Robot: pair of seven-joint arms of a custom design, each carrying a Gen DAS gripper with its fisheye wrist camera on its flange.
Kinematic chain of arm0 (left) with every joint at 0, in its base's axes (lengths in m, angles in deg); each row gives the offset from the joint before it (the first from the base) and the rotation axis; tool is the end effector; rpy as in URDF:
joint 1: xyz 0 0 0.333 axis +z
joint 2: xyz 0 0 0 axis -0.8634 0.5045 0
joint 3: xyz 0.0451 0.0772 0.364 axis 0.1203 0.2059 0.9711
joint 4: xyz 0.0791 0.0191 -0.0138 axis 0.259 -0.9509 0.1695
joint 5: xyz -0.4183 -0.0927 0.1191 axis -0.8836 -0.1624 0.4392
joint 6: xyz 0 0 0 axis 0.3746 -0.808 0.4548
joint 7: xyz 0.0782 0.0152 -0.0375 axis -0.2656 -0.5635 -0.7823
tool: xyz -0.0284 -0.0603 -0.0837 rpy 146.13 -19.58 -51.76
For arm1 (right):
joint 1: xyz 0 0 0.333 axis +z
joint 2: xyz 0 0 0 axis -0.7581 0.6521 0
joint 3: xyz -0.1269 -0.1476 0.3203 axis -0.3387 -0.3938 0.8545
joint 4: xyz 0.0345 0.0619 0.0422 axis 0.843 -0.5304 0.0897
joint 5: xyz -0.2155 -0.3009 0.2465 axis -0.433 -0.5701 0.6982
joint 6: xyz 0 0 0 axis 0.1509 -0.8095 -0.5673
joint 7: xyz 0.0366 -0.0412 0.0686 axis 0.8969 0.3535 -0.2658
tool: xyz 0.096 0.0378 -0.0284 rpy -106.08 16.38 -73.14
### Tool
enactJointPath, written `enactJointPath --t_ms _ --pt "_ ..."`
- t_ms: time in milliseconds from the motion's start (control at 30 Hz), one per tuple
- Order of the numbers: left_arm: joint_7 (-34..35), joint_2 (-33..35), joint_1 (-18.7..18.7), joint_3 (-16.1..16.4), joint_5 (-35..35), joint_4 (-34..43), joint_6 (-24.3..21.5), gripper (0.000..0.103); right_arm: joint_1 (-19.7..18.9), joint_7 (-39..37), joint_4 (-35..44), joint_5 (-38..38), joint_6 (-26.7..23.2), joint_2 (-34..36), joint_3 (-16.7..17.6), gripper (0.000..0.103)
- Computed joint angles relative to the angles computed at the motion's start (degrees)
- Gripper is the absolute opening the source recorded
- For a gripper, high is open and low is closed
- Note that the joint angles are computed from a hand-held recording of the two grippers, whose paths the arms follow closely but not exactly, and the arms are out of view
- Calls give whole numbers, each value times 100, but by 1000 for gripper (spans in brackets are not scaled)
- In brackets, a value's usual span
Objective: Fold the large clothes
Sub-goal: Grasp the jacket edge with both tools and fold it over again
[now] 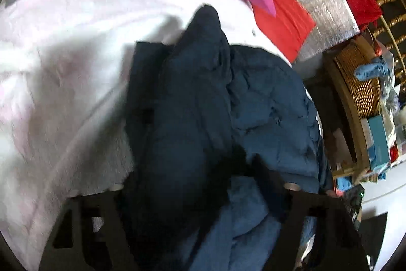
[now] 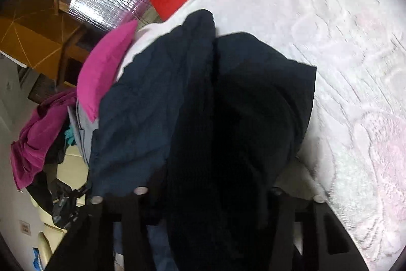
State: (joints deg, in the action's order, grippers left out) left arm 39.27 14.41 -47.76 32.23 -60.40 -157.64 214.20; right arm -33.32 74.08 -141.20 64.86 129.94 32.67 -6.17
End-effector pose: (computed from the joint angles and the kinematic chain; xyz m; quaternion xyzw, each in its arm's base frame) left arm 0.7967 -0.0045 0.4669 0.6386 -0.6749 0.3541 0.1065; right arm 0.5886 0.2046 0.4787 -0.3950 0.8488 -0.0220 0.3508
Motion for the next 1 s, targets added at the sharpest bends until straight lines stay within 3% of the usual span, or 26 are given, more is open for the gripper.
enactJointPath --t_ms 100,167,233,267,300,333,433,500,533,600,667,733,800,933,1000 --pt "160 -113 88 -98 -375 -134 267 61 62 1557 254 -2147 -69 45 -202 41" --pt "92 -145 -68 -17 -263 -206 678 61 64 2440 357 -3079 108 116 -308 41" --pt "-254 -151 -318 163 190 -326 1092 65 34 2397 499 -2930 -64 300 -276 41" --pt "-329 -140 -339 170 325 -358 1123 73 18 2181 556 -2673 -285 384 -234 45" --pt "-444 -104 -352 181 455 -330 1078 75 23 2073 569 -2540 -408 404 -228 56" --pt "-539 -106 -330 171 527 -327 980 76 34 2076 541 -2452 -443 396 -242 61" --pt "-601 -433 -265 189 669 -657 1047 76 10 1941 390 -1994 -461 176 -209 65" --pt "-676 -724 -308 291 858 -952 1408 76 48 2459 374 -2550 -970 -95 -217 65" --pt "-622 -1015 -429 421 876 -1308 1856 76 40 2790 386 -2987 -1298 -236 -168 65" --pt "-521 -1357 -379 347 954 -1736 2522 80 -11 3486 382 -3998 -1899 -561 49 65" --pt "-223 -1614 -348 285 763 -2043 2918 84 -68 3716 272 -4453 -1937 -822 227 65" --pt "141 -1764 -332 230 560 -2185 2917 84 -120 3746 248 -4644 -1738 -887 348 59" --pt "212 -1735 -443 289 719 -2154 2824 84 -66 3352 321 -4531 -1629 -831 421 43" --pt "-190 -1673 -672 460 1428 -2154 2655 84 96 2701 607 -4126 -1960 -541 469 37" --pt "-682 -1505 -849 612 2136 -2023 2456 84 174 2177 681 -3373 -2175 -343 372 36"
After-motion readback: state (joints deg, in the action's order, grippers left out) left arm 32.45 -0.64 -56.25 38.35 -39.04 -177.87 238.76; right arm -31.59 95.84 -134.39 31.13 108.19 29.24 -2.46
